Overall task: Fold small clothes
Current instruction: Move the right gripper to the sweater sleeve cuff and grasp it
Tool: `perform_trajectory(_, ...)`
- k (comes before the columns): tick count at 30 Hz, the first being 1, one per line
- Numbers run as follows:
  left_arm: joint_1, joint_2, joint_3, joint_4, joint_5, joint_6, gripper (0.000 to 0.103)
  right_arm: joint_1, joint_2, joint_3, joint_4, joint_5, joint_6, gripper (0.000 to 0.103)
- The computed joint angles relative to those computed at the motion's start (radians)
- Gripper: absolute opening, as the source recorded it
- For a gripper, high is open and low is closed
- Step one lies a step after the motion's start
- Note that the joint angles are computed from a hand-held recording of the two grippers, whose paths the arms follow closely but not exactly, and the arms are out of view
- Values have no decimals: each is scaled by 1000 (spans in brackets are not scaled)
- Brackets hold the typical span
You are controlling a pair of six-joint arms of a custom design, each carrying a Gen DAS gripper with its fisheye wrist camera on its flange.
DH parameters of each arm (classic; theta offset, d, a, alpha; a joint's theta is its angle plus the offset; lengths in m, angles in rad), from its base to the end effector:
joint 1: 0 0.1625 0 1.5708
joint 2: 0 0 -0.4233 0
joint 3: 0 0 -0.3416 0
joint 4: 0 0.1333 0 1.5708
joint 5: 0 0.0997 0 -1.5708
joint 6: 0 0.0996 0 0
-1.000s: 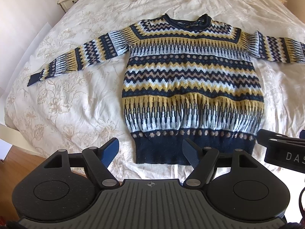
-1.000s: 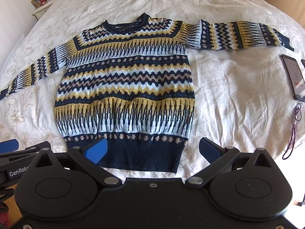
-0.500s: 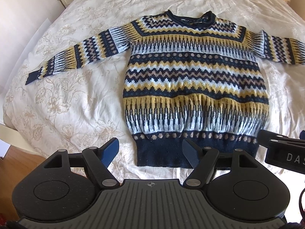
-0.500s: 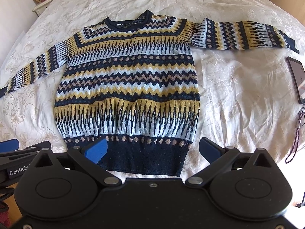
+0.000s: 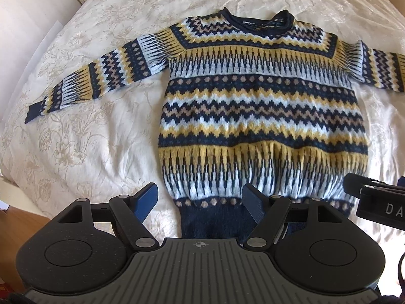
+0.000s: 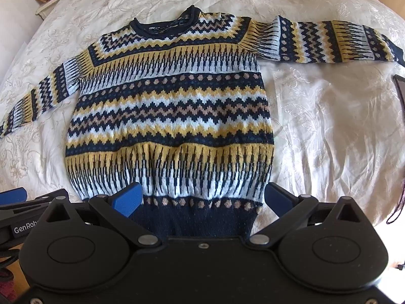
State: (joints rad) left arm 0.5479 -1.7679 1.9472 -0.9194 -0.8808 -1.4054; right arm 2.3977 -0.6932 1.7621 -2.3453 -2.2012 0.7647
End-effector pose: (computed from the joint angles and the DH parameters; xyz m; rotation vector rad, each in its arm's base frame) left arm -0.1227 -0.3053 0.3913 -0.0730 2.1410 -0.3867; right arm 0.4641 -0.3257 0.0276 0.1969 -2.4740 0.3203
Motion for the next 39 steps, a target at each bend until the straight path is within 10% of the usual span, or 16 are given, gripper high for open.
perform_trajectory(20,221,145,-34,-486,188,488,65,-162,-23,66,-393,-33,-102,98)
perform_trajectory(39,228,301,-83,-447,222,238,59,-413,-179,103,-506,-95,-530,89)
